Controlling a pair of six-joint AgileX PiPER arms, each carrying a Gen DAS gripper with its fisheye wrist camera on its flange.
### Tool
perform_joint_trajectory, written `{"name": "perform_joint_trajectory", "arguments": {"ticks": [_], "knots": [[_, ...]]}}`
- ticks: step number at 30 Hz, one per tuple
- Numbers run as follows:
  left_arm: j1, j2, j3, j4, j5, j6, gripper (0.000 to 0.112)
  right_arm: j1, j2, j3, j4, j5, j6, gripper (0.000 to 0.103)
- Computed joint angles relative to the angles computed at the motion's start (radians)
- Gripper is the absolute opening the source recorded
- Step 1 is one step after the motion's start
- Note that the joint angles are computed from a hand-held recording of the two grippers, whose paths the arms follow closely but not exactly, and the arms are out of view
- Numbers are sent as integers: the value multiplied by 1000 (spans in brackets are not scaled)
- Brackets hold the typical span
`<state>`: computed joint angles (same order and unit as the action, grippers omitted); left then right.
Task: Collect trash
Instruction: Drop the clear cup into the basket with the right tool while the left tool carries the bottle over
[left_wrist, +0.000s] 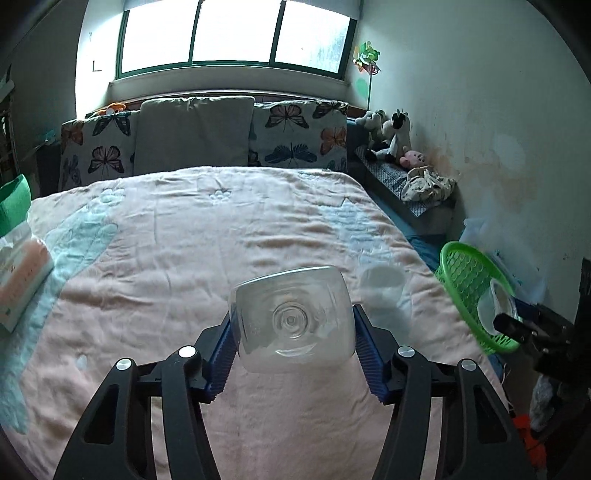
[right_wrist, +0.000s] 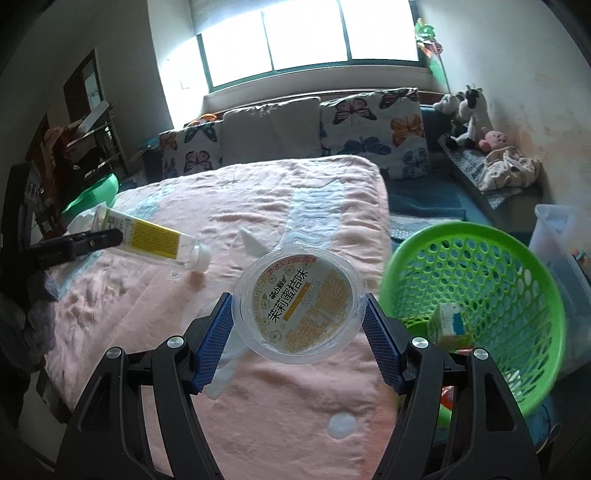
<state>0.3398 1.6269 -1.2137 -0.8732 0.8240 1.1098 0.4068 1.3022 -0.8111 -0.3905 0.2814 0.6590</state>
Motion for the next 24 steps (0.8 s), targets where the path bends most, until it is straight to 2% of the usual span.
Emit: {"name": "perform_joint_trajectory", "arguments": {"ticks": [10,18,21,24], "knots": [[-37,-3,-90,79,72,-113,55,-170,-64,75,148,-11,-170,69],[-73,-35,-125,103,118,-163,55,-372,-45,127,392,-31,-469,69],[-94,-48,-150,101,147,-184,55,-448,-14,128,555,-33,-650,69],[-128,-61,-176,101,161,-208,55,-502,20,132,653,-33,-764,69]]}}
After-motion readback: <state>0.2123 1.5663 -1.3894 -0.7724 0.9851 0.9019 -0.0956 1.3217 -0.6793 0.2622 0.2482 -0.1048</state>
